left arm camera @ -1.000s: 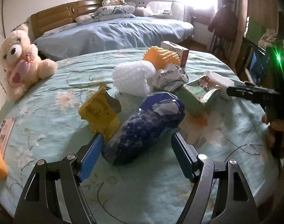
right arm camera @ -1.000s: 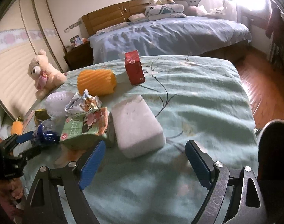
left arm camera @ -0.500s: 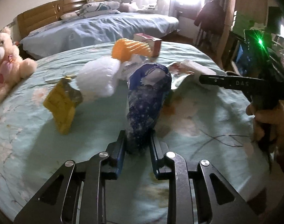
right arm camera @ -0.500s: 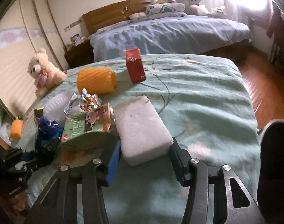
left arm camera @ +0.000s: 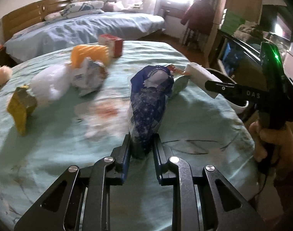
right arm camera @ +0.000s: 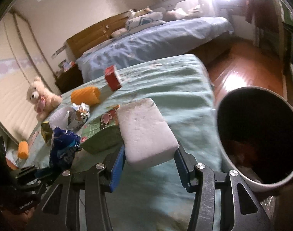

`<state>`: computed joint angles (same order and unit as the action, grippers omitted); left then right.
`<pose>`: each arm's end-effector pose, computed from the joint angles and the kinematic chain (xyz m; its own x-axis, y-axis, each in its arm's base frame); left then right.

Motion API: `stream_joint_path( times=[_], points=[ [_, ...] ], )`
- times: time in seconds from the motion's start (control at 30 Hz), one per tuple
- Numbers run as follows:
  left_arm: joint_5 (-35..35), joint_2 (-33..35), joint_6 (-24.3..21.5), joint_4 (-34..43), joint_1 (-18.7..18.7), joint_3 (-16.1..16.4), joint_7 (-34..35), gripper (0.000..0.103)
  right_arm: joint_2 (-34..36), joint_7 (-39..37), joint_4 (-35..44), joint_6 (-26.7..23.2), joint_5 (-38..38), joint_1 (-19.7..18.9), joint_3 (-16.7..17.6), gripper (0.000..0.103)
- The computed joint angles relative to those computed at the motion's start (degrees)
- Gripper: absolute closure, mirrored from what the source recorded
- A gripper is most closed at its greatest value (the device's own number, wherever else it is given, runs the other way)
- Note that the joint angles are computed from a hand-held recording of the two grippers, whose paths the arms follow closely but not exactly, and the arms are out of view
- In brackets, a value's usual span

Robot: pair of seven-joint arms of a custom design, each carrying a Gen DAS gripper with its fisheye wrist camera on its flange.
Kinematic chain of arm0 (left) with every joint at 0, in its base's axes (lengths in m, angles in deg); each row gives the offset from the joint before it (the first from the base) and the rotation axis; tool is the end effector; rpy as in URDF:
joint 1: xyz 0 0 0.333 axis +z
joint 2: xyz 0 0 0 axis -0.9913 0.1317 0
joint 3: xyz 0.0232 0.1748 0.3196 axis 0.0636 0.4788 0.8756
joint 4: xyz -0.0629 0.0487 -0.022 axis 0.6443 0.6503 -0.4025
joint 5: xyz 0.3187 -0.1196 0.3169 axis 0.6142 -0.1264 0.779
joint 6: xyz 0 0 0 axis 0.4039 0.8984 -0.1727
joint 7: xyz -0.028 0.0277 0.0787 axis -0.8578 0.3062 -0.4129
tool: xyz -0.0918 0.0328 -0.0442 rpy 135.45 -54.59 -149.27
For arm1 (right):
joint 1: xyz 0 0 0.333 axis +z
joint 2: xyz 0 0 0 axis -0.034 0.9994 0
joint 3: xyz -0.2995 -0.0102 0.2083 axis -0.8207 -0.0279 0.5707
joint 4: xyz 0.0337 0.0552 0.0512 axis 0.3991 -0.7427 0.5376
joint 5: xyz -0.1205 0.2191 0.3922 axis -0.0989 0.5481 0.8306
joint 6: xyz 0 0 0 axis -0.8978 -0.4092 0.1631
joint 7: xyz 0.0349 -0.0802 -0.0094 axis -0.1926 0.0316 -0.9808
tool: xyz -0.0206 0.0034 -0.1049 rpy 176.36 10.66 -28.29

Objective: Collect trash
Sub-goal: 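Carry the blue bag with the left tool while the right tool carries the foam block over the bin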

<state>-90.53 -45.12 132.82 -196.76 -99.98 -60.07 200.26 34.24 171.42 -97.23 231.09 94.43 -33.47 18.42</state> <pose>0.4655 -0.1341 0.3897 -0.6170 -0.7755 0.1338 -0.6355 0.3908 -0.6659 0.4362 0.2177 0.3846 -0.1154 -0.9354 -0.3343 -0.6239 0.3302 -0.7084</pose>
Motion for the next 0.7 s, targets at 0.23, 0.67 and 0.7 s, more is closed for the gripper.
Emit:
stream_joint_path(
  times=[0.23,0.67,0.7],
  points=[
    [-1.2,-0.8,-0.8,0.1,-1.8,-0.9,0.6,0.083,-4.6,2.6,-4.4,0.6,2.2,4.4,-4.4,0.053],
    [0.0,0.0,-1.7,1.5,-4.5,-3.2,-1.8,0.083,-9.8,5.4,-10.3,0.4,3.4,9.8,-10.2,0.053],
    [0.0,0.3,-1.6,1.8,-4.9,-3.5,-2.0,0.083,-10.2,5.7,-10.7,0.2,3.3,10.1,-10.6,0.053]
  ],
)
